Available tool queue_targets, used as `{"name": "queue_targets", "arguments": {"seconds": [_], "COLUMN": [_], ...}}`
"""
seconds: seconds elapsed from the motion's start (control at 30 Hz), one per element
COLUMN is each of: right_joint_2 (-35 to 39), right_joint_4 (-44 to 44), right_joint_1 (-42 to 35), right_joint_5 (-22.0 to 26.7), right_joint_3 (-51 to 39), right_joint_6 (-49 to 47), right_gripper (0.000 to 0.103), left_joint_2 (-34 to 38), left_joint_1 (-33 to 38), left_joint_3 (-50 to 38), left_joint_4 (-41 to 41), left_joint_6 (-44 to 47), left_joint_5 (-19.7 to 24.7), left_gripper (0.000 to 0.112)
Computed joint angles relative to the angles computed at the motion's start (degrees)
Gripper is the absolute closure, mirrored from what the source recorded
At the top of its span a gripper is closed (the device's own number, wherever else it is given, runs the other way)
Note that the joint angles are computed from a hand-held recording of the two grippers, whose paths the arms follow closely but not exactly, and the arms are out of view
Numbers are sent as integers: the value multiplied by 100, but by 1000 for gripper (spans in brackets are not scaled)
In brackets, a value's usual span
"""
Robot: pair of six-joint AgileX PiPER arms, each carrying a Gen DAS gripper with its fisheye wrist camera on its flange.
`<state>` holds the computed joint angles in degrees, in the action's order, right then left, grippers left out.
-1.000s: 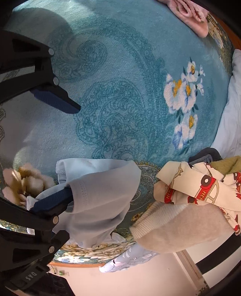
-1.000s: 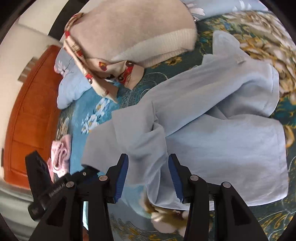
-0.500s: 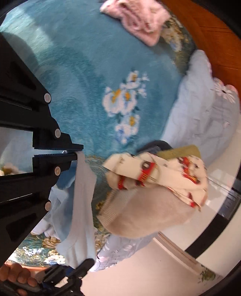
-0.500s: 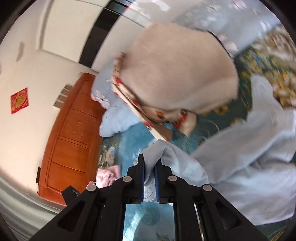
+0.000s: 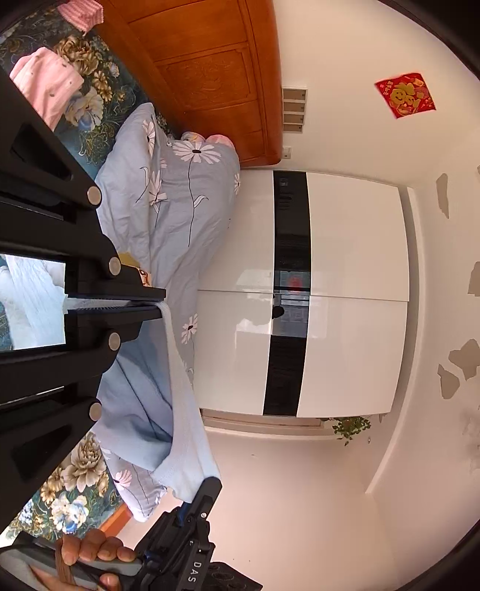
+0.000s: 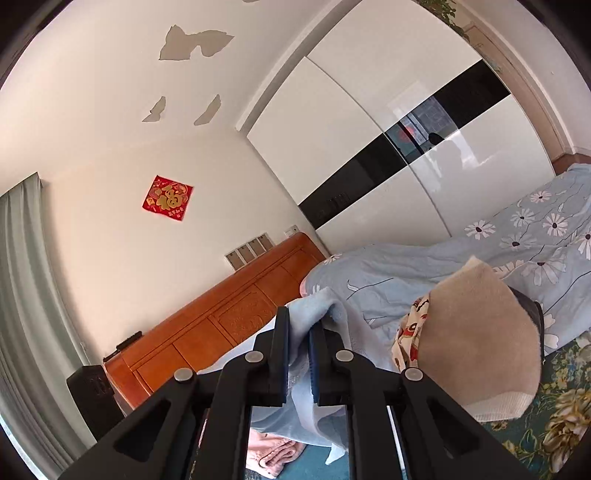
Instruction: Fold clothes
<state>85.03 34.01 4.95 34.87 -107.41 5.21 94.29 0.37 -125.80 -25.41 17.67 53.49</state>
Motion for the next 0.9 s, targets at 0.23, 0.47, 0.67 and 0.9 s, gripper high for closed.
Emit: {"name": "queue_targets", "arguments": {"seconds": [0.23, 0.47, 0.67, 0.9], "right_joint_2": [-942, -1497, -1284, -1040], "right_joint_4": [-833, -2634, -2395, -1701], "right_joint_1": [847, 1961, 1385, 517], "right_joint_5": [70, 212, 488, 101], "right_joint_3": [907, 811, 1557, 4120], "right_joint_6": [523, 1468, 1684, 1768], "right_gripper": [94, 94, 94, 94], "left_joint_2": [-1555, -1867, -1473, -804], "left_joint_1": [1006, 2303, 812, -569], "left_joint_3": [2016, 1695, 2355, 4630], "left_joint_4": [-1051, -2524, -808, 475], "left_joint_6": [1023, 1631, 805, -162], "left_joint_5": [107, 1156, 668, -194], "left_gripper": [109, 109, 108, 108]}}
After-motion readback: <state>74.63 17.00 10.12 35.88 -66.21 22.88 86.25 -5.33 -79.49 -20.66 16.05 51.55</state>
